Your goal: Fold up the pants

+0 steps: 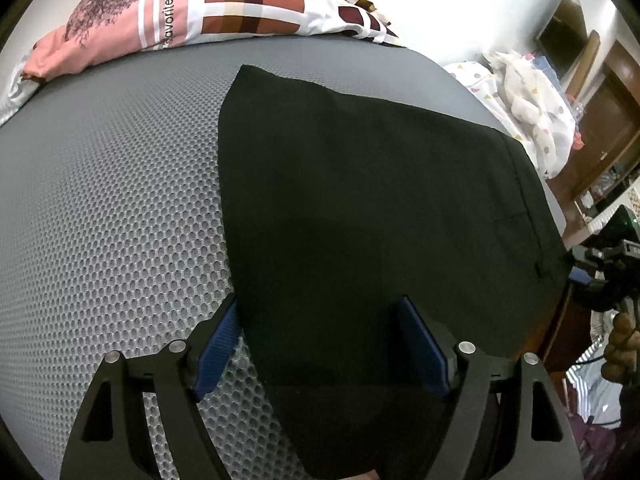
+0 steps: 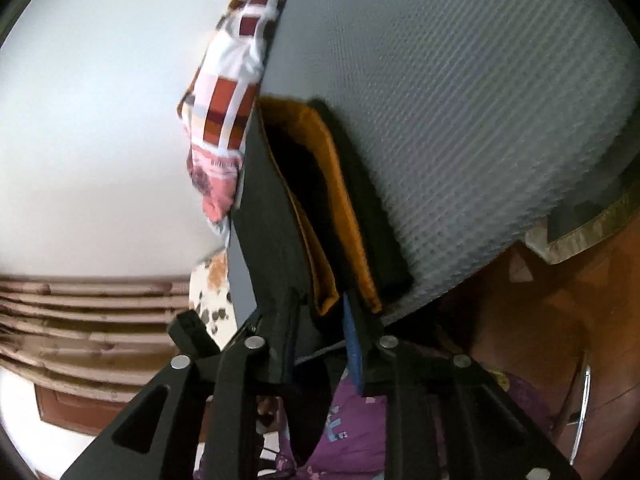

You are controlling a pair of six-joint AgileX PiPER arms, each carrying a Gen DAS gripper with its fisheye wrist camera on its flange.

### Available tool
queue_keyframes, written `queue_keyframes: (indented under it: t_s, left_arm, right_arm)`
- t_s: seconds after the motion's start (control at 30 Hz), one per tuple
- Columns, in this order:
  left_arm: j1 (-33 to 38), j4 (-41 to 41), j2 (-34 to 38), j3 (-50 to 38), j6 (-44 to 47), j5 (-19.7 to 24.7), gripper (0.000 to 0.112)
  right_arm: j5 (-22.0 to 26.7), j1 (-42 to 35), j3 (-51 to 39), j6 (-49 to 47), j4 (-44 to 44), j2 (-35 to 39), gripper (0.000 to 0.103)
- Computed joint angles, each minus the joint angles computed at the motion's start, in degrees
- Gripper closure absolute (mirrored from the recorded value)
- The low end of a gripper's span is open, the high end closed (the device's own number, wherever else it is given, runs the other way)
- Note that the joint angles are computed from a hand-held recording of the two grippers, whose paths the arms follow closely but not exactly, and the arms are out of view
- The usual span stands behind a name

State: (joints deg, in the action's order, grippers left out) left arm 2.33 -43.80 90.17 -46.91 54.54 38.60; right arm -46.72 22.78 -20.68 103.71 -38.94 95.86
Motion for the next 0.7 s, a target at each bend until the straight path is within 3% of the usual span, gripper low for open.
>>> queue_keyframes:
  t_s: [0.1,0.17,0.37,0.43,0.47,0.53,0.6,0.7]
  left_arm:
    - [0.24,-0.25,-0.08,0.06,0.71,0.09,0.033]
    - [0.52,-0.36,-0.34,0.33,1.11,0.20,0.033]
    - [0.42,-0.03,-0.56,0.44,0.74,0.11,0.031]
    - [0.45,-0.23,-0.59,0.45,0.82,0.23,0.030]
    - [0.44,-0.27,-0.61,0.49,0.90,0.18,0.030]
    - [0.54,-0.18,-0.65,0.46,0.96,0.22,0.029]
    - [0.60,-0.11,-0.70,0.42,0.89,0.35,0.029]
    - [0.80,-0.69,-0.65,0.39,1.27,0.41,0.029]
  right_arm:
    - [4.86,-0.59,0.38,1.80,-1.04,-3.89,0.063]
    - [5.41,-0.87,-0.23,3.38,-2.57,-3.59,0.055]
    - [3.89,-1.61,-2.68,6.78,-9.36,0.25,0.053]
    - [5.71,-0.34,-4.66,7.53,-10.78,0.04,0.056]
    - [9.57,0.77,-6.34,9.64,-12.83,-0.87,0.062]
    - [12.26,1.05,-8.66,12.63,-17.22,-0.31,0.068]
    - [13.31,0.76,-10.25,14.18,-19.59,0.80,0.082]
    - [16.30,1.56,-12.66,14.09,-22.40,-0.90,0.085]
